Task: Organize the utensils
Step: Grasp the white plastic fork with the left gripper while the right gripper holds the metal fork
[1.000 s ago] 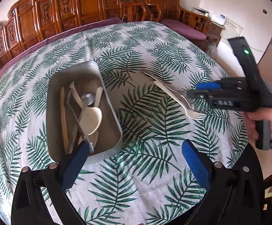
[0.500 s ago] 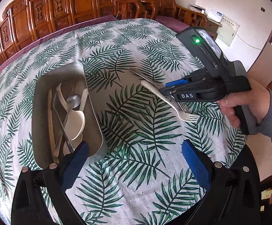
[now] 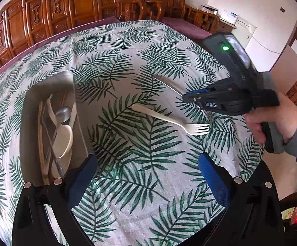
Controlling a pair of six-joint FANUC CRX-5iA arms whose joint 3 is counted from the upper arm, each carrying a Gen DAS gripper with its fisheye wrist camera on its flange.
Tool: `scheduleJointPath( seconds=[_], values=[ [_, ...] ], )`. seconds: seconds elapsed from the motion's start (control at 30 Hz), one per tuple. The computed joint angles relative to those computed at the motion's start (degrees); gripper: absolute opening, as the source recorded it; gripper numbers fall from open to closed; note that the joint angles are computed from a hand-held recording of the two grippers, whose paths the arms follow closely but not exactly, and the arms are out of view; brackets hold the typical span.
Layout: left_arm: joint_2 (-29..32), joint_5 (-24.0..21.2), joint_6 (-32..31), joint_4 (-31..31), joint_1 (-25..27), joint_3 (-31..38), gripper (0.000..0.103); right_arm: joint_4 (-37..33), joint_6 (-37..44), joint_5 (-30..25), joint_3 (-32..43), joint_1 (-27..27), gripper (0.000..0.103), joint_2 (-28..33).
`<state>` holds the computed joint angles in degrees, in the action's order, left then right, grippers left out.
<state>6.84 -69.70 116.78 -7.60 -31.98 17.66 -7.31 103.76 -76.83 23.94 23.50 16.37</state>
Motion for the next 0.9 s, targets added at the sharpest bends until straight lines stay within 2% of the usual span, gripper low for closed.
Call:
scheduleJointPath(
  seconds=[0.37,0.5,0.6,0.9],
  values=[
    [8.1,-4.32,-0.43,1.23,-1.17,8.73,0.093,-6.24,-0.1,1.3,-8.29,-7.08,0.008,-8.12],
    [12.65,-7.3,-2.02,1.83,-1.49,14.35,0.091,-7.02,-0.94,2.09,-10.5,-8.45,0.008,-9.42],
    [14.79,-7.96,-1.29,3.48,-0.89,16.2,0.085,-7.59,-1.16,2.45,-11.11,-9.17,0.008,-10.13],
    [20.51,-11.57,5.91,5.37,0.75,20.66,0.055,-11.04,-0.48,1.23,-9.35,-10.79,0.008,-8.96]
  ],
)
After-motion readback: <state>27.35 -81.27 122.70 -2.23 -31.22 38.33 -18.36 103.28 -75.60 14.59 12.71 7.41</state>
